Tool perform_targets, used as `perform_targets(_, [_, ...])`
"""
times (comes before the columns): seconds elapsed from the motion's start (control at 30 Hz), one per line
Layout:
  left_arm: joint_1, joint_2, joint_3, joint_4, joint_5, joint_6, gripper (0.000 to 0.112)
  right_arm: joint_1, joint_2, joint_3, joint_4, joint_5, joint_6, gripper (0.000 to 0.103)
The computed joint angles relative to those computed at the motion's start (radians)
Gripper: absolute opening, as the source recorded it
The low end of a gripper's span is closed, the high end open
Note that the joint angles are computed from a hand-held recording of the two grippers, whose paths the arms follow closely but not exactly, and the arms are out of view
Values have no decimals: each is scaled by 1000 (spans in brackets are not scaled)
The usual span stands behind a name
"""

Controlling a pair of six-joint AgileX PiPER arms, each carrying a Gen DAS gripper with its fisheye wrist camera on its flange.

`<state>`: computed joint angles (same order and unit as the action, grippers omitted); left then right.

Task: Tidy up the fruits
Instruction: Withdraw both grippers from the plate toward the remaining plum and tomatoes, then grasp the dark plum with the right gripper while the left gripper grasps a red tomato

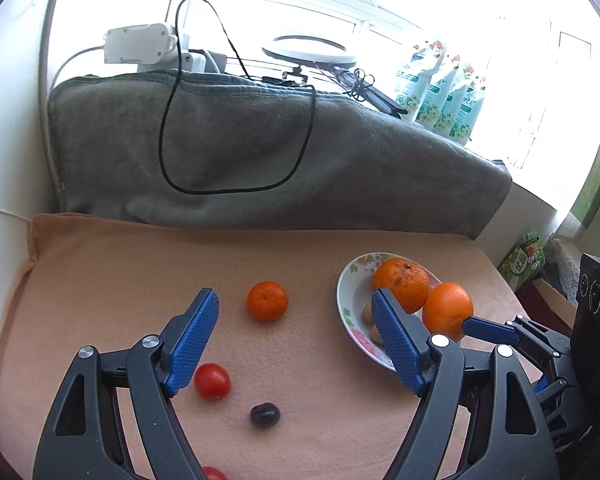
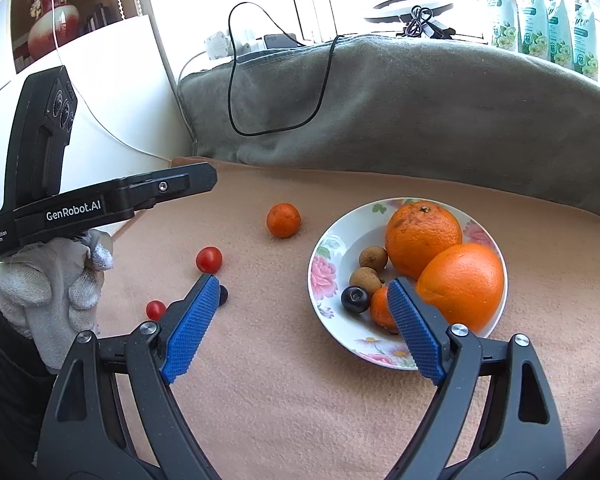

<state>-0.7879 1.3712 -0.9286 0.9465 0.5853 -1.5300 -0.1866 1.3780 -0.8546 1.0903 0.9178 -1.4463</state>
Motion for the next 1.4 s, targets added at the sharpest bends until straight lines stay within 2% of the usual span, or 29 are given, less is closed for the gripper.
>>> perform_targets(0.4, [26,-217,231,7,67,-99,79,80,43,-36,-9,-18,50,88])
perform_targets(0.73, [-158,-303,354,36,200,-278,79,200,78,-41,-15,-58,42,87])
perform_targets(0.83, [-204,-314,386,44,200,-344,78,245,97,-47,-39,-69,55,74])
perform_targets(0.93, [-237,-302,406,43,185,-383,67,290,107,-33,-49,-100,54,71])
perform_targets(1.03, [-259,-271,417,45,156,-414,63,326,123,-29,-62,-116,60,62])
perform_targets(1.17, [-273,-219,420,58,124,-450,56,374,139,-20,-85,-148,74,55])
perform_targets(1.4, [-270,-175,426,74,83,-488,52,442,160,-5,-114,-228,94,48])
